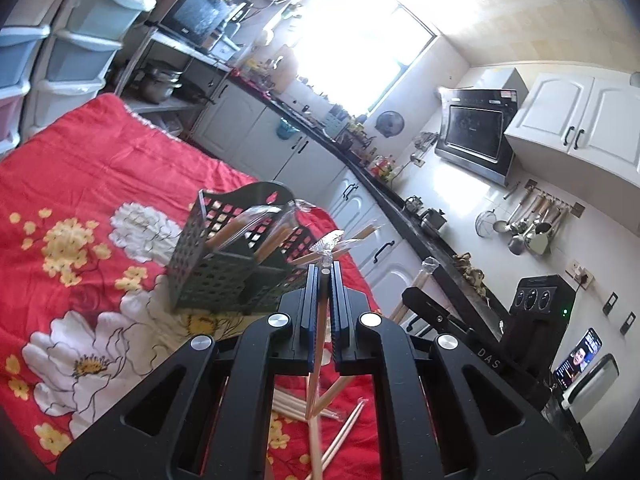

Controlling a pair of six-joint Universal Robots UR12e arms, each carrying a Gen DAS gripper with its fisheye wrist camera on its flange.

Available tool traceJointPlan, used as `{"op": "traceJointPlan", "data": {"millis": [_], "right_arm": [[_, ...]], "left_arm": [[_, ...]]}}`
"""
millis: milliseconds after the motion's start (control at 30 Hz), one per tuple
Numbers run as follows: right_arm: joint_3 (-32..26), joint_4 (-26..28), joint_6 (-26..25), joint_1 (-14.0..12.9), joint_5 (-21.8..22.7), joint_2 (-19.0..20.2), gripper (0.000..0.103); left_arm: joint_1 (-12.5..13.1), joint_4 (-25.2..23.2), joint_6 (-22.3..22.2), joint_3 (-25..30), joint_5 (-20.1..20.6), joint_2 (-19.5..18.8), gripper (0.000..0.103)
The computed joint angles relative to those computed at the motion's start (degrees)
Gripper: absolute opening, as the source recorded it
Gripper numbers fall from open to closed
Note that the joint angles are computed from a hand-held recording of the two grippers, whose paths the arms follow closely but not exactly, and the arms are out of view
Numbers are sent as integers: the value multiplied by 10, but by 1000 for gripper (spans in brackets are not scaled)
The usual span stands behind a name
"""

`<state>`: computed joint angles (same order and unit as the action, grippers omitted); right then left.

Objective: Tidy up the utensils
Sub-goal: 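Lift both held chopsticks upright and carry them above the green caddy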

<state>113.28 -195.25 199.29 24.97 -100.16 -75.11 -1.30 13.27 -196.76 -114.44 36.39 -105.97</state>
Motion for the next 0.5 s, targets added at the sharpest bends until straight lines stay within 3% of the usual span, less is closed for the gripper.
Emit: {"op": "traceJointPlan", "data": {"millis": [500], "right_arm": [[-12,-30,-32,4,-21,-7,6]], "left_arm": [[-17,31,8,34,10,5,3]]}}
